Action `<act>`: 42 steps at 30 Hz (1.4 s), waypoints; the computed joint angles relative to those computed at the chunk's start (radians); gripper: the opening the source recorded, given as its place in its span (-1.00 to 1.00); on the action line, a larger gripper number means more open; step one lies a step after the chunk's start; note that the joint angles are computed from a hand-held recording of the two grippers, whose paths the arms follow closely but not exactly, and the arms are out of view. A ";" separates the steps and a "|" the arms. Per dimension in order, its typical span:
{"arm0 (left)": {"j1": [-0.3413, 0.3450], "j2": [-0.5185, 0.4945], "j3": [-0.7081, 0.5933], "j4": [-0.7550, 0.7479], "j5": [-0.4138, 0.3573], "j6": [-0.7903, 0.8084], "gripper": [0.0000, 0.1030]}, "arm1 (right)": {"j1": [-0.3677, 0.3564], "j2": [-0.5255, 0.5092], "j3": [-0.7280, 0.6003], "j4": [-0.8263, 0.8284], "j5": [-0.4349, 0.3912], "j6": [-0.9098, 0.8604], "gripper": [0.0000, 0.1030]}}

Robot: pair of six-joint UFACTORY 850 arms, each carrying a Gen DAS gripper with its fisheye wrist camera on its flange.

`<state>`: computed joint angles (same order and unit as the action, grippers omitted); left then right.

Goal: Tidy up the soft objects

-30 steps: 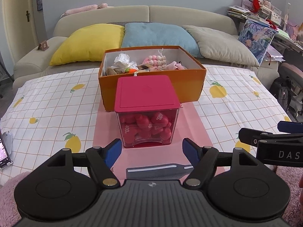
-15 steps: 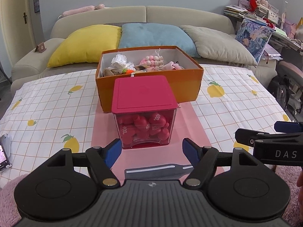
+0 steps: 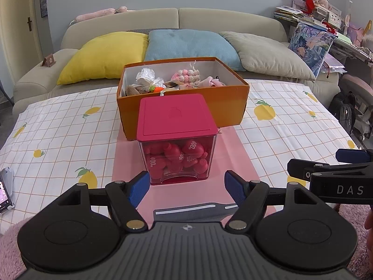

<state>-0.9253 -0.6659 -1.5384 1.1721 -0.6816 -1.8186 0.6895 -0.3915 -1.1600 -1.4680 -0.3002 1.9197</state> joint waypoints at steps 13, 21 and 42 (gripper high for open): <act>0.001 0.002 0.001 0.007 0.005 -0.005 0.66 | 0.000 -0.002 0.000 -0.006 0.000 0.002 0.94; 0.001 0.004 0.004 0.010 0.007 -0.010 0.66 | 0.000 -0.005 -0.003 0.015 0.001 -0.019 0.94; 0.001 0.006 0.008 0.016 0.009 -0.012 0.66 | -0.007 -0.009 -0.004 0.032 0.017 -0.041 0.94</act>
<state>-0.9242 -0.6598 -1.5306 1.1880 -0.6725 -1.8311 0.6822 -0.4008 -1.1644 -1.4363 -0.2832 1.8789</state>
